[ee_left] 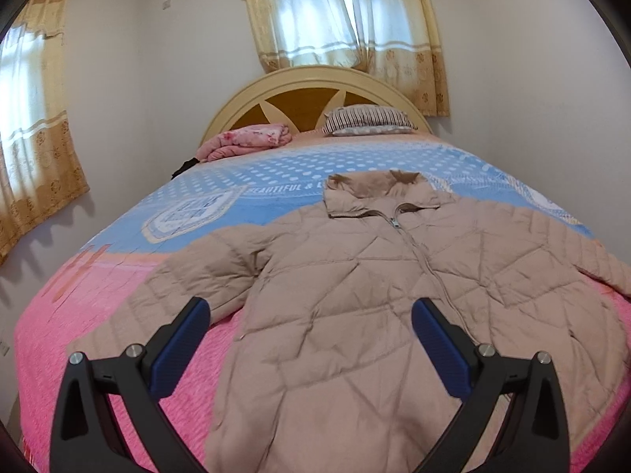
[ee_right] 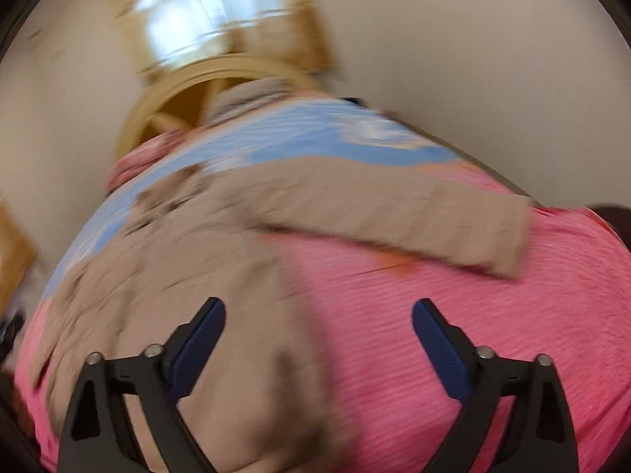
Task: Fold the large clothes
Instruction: 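Grasp the jacket sleeve cuff with the right tool and lift it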
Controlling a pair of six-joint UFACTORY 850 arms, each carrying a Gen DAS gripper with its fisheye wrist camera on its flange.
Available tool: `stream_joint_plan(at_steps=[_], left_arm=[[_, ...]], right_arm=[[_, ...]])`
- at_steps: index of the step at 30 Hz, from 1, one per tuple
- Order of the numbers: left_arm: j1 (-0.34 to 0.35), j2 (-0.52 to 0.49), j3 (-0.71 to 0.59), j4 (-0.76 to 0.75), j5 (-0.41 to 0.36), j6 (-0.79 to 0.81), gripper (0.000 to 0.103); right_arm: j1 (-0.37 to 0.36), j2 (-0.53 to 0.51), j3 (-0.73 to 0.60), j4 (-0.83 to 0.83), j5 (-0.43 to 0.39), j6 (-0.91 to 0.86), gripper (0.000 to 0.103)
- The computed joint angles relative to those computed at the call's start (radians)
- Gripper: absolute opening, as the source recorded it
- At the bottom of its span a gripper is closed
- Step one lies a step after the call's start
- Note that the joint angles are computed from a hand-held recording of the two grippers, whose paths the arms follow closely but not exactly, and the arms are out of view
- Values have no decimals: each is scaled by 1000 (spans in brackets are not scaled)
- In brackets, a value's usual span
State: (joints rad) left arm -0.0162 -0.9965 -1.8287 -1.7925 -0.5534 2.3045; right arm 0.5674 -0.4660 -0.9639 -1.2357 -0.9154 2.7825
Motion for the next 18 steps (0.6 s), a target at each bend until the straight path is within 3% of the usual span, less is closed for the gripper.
stream_joint_plan(at_steps=[6, 8, 12, 15, 17, 18], left_arm=[[-54, -115, -166, 36, 101, -31, 103], [-66, -152, -218, 58, 133, -55, 103], [-78, -247, -368, 309, 188, -323, 103], [-82, -283, -421, 461, 198, -480, 103], [-81, -293, -441, 538, 191, -566, 103], [-78, -289, -439, 529, 184, -565, 103]], right_arm=[[-82, 107, 148, 82, 35, 50, 87], [-123, 126, 177, 106, 78, 66, 78], [-194, 144, 230, 59, 173, 134, 73], [-237, 143, 261, -56, 265, 251, 52], [-247, 137, 271, -145, 286, 327, 28], [-245, 133, 268, -150, 283, 327, 25]])
